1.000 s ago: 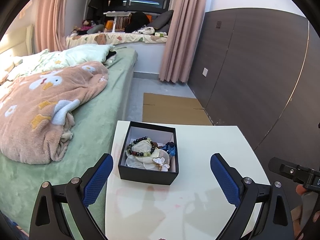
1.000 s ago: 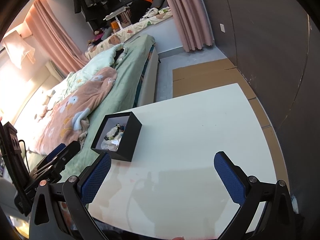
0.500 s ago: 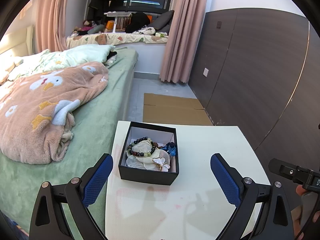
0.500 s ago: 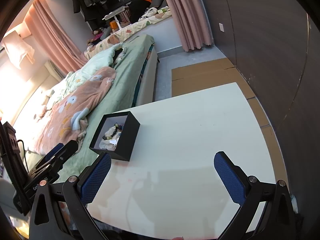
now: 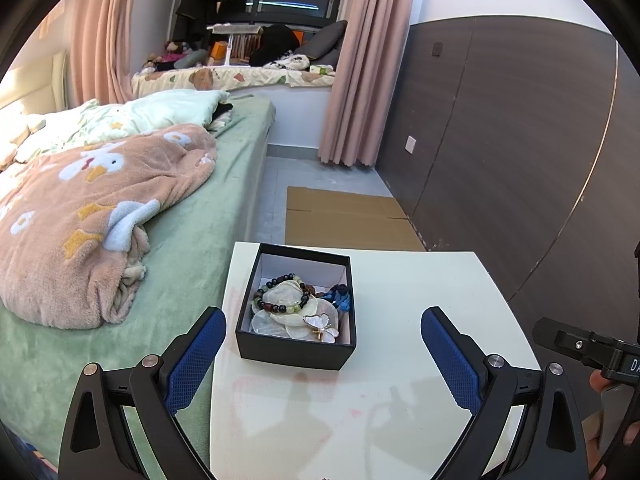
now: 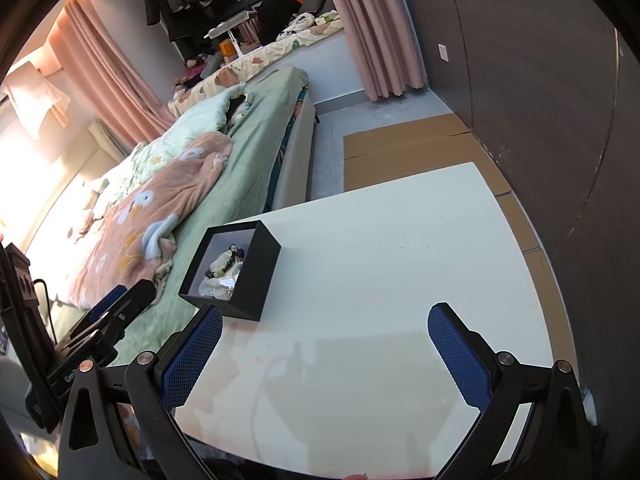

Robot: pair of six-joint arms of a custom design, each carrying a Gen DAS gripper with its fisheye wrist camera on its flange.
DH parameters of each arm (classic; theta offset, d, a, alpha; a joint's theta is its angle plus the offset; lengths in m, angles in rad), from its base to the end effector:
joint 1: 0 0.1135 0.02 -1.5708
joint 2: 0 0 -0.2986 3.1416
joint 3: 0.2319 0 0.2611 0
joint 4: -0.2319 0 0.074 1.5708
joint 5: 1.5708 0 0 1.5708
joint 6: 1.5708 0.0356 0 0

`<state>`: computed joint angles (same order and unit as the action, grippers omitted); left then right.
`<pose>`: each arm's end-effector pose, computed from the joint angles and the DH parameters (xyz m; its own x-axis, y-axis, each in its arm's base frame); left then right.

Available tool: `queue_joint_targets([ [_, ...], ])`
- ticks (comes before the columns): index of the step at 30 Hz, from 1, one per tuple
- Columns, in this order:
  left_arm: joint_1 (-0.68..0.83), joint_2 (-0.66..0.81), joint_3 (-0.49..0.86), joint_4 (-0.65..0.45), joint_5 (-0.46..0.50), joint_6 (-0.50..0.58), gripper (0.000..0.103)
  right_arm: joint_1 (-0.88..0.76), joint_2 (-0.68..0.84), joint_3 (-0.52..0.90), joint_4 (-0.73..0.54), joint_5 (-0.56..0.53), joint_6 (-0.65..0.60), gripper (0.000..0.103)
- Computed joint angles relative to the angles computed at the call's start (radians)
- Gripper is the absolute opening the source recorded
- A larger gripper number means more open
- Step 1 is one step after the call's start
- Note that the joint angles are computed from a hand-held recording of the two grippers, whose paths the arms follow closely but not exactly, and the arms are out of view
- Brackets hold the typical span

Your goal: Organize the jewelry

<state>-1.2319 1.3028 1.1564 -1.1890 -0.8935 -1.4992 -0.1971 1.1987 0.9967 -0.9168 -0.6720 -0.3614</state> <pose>0.1005 -0.2016 0.3301 -0.5524 -0.3132 -0.7725 -0.2845 0.9419 -0.1784 0.2171 -0.0207 0.3078 -0.7851 -0.1254 -0.6066 -0.4180 0.8300 0.3694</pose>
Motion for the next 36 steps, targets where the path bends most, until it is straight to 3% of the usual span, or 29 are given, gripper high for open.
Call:
queue_joint_targets([
  [15, -0.002, 0.0, 0.0, 0.005, -0.006, 0.0, 0.098, 0.007, -0.005, -0.002, 0.001, 0.004, 0.009, 0.103],
  [26, -0.031, 0.055, 0.052, -0.069, -0.043, -0.038, 0.098, 0.018, -0.015, -0.016, 0.014, 0.007, 0.037, 0.103],
  [36, -0.032, 0.03, 0.031, -0.041, -0.049, -0.027, 0.098, 0.017, -0.015, -0.015, 0.013, 0.006, 0.038, 0.103],
])
